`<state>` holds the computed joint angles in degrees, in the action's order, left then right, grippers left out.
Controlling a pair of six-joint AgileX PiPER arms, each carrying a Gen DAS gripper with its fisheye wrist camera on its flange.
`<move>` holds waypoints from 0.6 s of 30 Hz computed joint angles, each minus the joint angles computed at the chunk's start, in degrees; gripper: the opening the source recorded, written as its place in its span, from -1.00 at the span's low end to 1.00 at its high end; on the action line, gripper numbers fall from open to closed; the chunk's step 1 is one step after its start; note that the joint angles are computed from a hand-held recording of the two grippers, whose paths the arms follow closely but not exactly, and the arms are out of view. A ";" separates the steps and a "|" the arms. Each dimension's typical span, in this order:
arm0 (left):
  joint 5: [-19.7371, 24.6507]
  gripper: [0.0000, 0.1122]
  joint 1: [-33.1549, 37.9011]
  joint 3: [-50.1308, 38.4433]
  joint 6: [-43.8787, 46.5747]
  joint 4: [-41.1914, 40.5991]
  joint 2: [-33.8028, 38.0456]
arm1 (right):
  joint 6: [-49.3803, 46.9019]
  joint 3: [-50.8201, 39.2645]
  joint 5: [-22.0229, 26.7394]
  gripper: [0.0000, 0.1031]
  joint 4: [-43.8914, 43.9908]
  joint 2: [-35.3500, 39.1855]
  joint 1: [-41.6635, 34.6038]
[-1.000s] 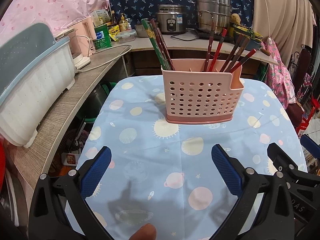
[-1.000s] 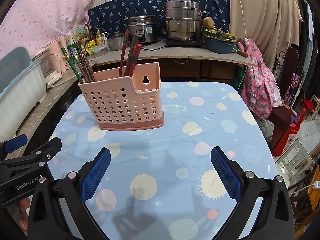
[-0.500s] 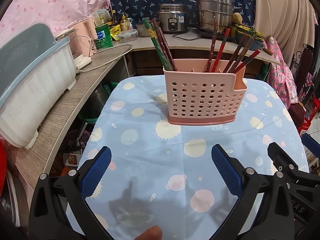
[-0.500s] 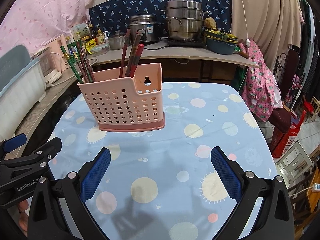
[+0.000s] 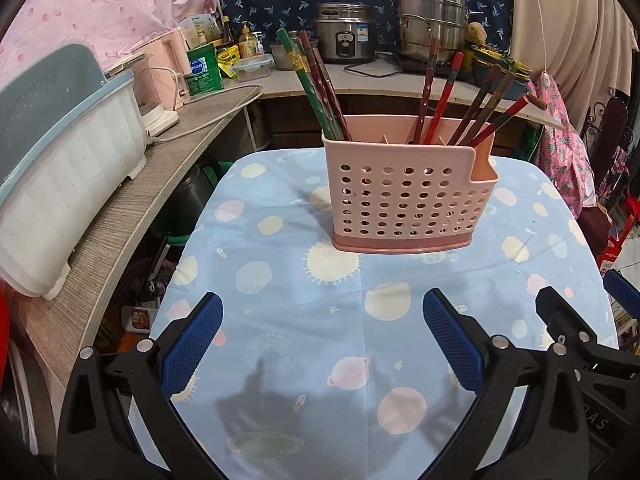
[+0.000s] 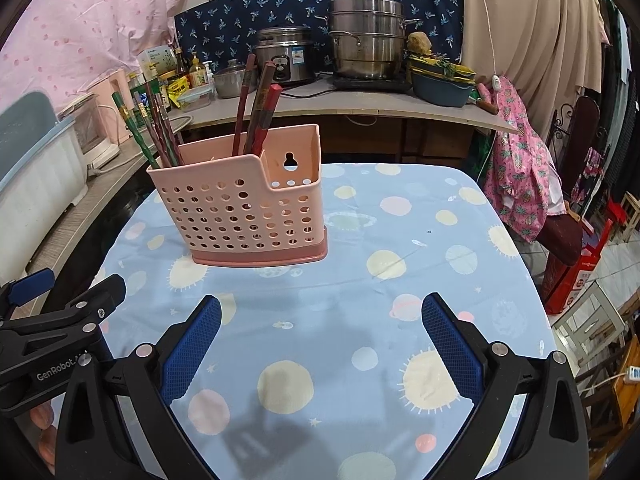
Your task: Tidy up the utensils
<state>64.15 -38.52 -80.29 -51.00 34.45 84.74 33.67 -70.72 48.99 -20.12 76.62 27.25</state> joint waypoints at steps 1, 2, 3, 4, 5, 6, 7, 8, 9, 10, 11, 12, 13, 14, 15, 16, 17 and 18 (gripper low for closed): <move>-0.06 0.71 0.10 -0.09 0.00 -0.03 0.22 | 0.14 0.08 -0.01 0.88 -0.13 0.04 0.04; -0.06 0.71 0.10 -0.20 -0.04 -0.03 0.38 | 0.22 0.12 -0.03 0.88 -0.18 0.08 0.07; -0.03 0.71 0.08 -0.28 -0.10 -0.01 0.53 | 0.13 0.14 -0.14 0.88 -0.10 0.20 -0.06; -0.04 0.71 0.10 -0.30 -0.11 0.01 0.54 | 0.08 0.13 -0.18 0.88 -0.03 0.26 -0.14; -0.16 0.71 0.18 -0.36 -0.10 0.04 0.71 | 0.06 0.09 -0.22 0.88 0.02 0.36 -0.21; -0.07 0.71 0.16 -0.32 -0.01 -0.01 0.59 | 0.06 0.17 -0.32 0.88 0.03 0.36 -0.26; -0.07 0.71 0.16 -0.32 -0.01 -0.01 0.59 | 0.01 0.15 -0.30 0.88 0.09 0.38 -0.29; -0.06 0.71 0.19 -0.33 -0.02 0.00 0.60 | -0.05 0.12 -0.32 0.88 0.16 0.46 -0.37; -0.11 0.71 0.22 -0.33 0.02 -0.02 0.59 | 0.00 0.11 -0.37 0.88 0.16 0.55 -0.35; -0.29 0.71 0.33 -0.34 0.04 0.00 0.72 | -0.09 0.11 -0.46 0.88 0.31 0.61 -0.46; -0.33 0.71 0.36 -0.36 0.08 0.00 0.76 | -0.17 0.10 -0.52 0.88 0.44 0.65 -0.57; -0.29 0.71 0.36 -0.37 0.13 -0.03 0.75 | -0.17 0.07 -0.53 0.88 0.50 0.70 -0.61; -0.25 0.71 0.34 -0.37 0.15 -0.07 0.72 | -0.16 0.00 -0.51 0.88 0.52 0.78 -0.63; -0.25 0.71 0.32 -0.35 0.01 -0.03 0.71 | -0.16 0.00 -0.51 0.88 0.52 0.78 -0.63; -0.27 0.71 0.34 -0.36 -0.19 0.04 0.71 | -0.16 0.00 -0.51 0.88 0.52 0.78 -0.63; -0.54 0.71 0.48 -0.25 -0.38 0.06 0.74 | -0.11 0.02 -0.60 0.88 0.62 0.78 -0.66; -0.82 0.71 0.80 -0.23 -0.15 -0.14 0.79 | -0.03 0.04 -0.61 0.88 0.50 0.75 -0.63; -1.02 0.71 1.11 -0.30 0.23 -0.37 0.89 | -0.03 0.04 -0.75 0.88 0.48 0.86 -0.67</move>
<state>63.13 -37.42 -80.59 -50.77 34.07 85.63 33.64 -70.68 48.24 -19.64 77.48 26.58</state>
